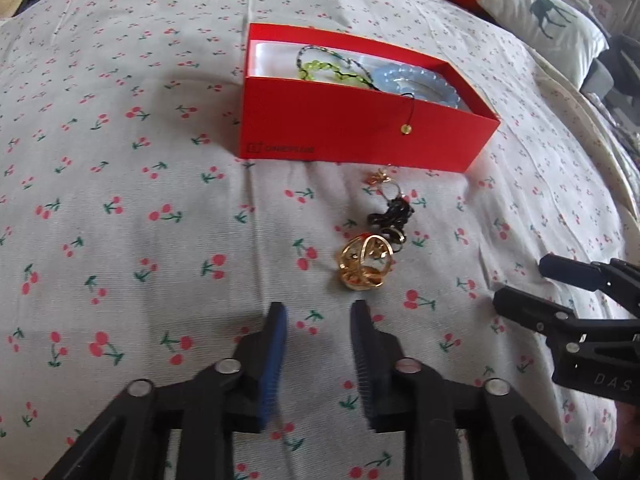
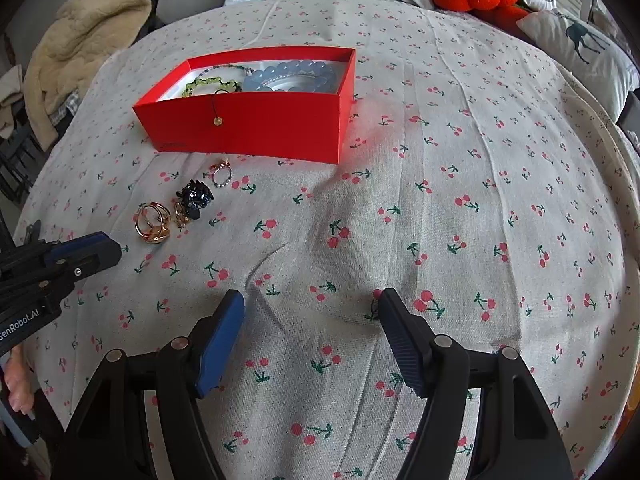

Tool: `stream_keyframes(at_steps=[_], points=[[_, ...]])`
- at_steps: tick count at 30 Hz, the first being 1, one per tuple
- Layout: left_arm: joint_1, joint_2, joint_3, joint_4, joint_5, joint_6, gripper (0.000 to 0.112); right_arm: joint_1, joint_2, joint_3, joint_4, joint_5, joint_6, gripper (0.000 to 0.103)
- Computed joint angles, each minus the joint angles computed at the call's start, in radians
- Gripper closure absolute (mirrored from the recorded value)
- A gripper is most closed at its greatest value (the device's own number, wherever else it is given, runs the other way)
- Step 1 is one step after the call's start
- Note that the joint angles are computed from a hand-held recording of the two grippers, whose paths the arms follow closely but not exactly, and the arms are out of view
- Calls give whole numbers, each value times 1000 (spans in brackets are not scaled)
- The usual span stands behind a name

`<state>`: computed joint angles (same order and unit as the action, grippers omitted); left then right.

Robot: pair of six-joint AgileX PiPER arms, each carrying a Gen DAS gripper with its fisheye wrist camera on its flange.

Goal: Organize jewelry
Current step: 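Move both tools toward the rings lying beside the red box, then close the left tool on the gold ring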

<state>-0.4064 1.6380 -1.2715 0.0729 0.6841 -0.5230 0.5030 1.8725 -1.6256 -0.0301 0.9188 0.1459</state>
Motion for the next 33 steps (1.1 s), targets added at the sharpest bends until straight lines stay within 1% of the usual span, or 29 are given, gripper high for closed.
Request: stream_keyframes(at_steps=[1,5,8,9,10,17,24,26,29,30,31,32,33], points=[[-6,16,-18,6,1,-8,71,-2,-2,1,6,1,-4,31],[-27,81,-96,21,25,-29,71,-12,-7,2,28,6,-22,31],[-52,119,-144,76,62,-74,71,-16,-8,-1,36,11,-28,31],[-61,126,-153,101,75,-95,76,-16,-10,-1,38,12,-29,31],[-70,129,-157,125,83,-113,93,-17,-9,-4,42,13,-32,31],[-76,70,-78,190,64,-178,93,-14,10,-52,88,30,-45,31],[-42,3,7,175,24,-182,93,-10,51,-129,155,-12,-6,31],[-35,-9,24,168,12,-176,93,-14,68,-149,196,-28,-14,33],[-25,-19,44,153,-5,-161,93,-15,110,-202,258,-29,-29,38],[-22,-20,48,149,-10,-156,93,-13,128,-225,270,-25,-30,42],[-21,-21,52,148,-13,-154,93,-9,146,-249,277,-21,-30,47],[-21,-21,53,147,-15,-151,93,-3,165,-274,277,-14,-27,50],[-21,-19,53,146,-15,-147,93,2,187,-303,274,-4,-25,56]])
